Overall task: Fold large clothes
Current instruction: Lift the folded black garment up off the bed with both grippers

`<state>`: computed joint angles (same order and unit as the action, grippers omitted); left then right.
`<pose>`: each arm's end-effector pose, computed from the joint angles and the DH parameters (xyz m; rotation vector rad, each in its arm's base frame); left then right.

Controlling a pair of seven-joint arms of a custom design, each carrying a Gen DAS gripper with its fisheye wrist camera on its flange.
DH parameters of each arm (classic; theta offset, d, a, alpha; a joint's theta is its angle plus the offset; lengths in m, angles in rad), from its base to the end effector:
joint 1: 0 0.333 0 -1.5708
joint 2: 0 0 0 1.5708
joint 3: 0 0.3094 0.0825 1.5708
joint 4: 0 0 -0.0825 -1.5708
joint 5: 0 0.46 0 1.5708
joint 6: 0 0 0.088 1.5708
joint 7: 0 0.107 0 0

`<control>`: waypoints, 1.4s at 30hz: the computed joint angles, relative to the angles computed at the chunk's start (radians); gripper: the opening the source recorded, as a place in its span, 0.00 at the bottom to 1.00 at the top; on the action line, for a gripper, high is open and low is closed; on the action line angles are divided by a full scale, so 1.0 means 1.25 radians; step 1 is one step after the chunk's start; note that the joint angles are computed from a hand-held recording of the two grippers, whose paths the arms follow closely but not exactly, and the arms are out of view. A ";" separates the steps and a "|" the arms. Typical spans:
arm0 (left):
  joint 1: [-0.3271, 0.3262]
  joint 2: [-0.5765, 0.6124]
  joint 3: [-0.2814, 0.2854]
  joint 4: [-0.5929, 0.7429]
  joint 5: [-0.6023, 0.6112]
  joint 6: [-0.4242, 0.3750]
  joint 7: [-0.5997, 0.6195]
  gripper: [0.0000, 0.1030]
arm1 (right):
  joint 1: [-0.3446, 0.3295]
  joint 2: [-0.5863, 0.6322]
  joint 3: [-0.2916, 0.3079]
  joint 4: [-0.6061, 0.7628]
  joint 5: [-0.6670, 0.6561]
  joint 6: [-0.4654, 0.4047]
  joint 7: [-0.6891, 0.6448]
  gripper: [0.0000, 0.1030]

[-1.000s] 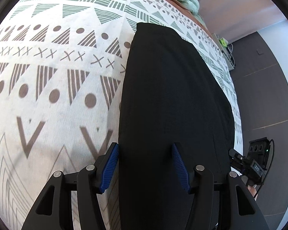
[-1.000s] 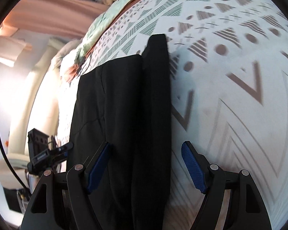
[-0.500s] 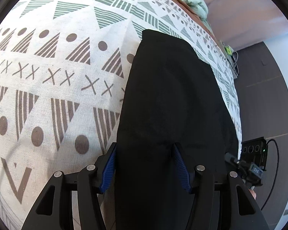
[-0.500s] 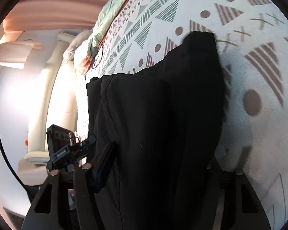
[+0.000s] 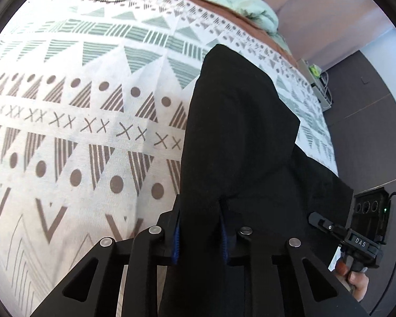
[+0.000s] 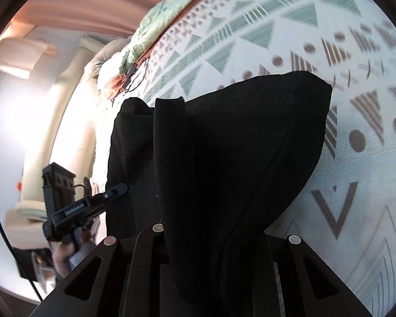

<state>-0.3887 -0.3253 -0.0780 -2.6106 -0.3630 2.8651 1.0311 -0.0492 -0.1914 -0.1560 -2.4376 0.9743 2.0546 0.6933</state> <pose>0.4654 -0.2111 0.3694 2.4897 -1.6686 0.9257 0.5120 -0.0594 0.3260 -1.7361 1.5612 0.4742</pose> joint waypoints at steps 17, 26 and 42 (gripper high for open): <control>0.001 -0.248 -0.086 -0.091 0.218 -0.021 -0.230 0.20 | 0.000 -0.441 -0.048 -0.235 -0.102 0.074 0.014 0.19; -0.039 -0.333 -0.121 -0.093 0.300 -0.036 -0.319 0.19 | -0.021 -0.669 -0.078 -0.325 -0.144 0.092 0.048 0.19; -0.107 -0.215 -0.168 0.085 0.364 -0.019 -0.359 0.19 | -0.150 -0.822 -0.151 -0.281 -0.282 0.017 0.081 0.19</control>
